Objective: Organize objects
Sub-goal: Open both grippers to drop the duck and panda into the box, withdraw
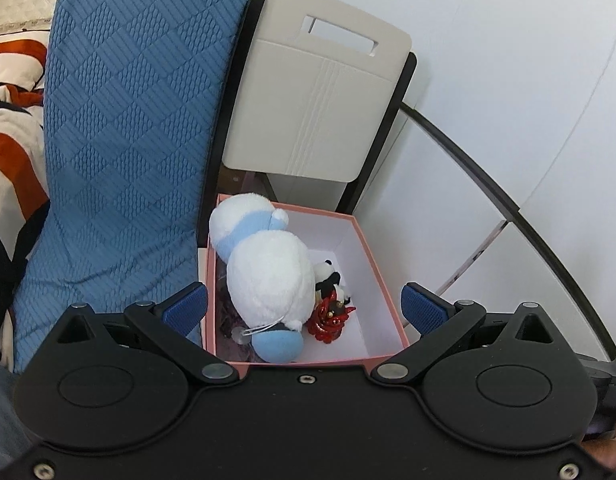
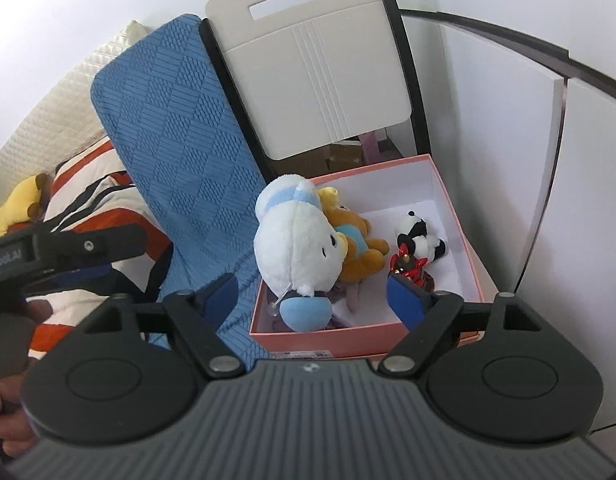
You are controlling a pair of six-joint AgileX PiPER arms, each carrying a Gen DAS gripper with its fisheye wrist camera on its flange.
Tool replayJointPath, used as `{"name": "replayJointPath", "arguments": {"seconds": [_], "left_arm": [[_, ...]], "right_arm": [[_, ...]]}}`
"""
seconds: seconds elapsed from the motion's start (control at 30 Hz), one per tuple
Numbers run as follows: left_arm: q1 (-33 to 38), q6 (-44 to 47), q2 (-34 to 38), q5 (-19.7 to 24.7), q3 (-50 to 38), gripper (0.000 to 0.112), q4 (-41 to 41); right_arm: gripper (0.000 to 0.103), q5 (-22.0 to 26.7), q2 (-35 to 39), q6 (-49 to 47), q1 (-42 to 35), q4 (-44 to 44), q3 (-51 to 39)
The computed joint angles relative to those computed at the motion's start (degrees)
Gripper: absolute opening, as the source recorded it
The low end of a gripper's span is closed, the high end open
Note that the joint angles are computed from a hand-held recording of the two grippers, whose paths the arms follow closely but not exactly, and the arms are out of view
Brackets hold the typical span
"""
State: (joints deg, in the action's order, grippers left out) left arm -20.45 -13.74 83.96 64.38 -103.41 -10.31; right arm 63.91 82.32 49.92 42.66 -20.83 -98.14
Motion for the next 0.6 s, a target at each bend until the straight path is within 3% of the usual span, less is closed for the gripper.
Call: {"name": "replayJointPath", "arguments": {"seconds": [0.03, 0.6], "left_arm": [[-0.03, -0.07, 0.21, -0.1, 0.03, 0.103, 0.13], [-3.01, -1.19, 0.49, -2.64, 2.81, 0.103, 1.67]], "right_arm": [[0.103, 0.07, -0.1, 0.4, 0.12, -0.45, 0.3], [0.103, -2.9, -2.84, -2.31, -4.27, 4.43, 6.11]]}}
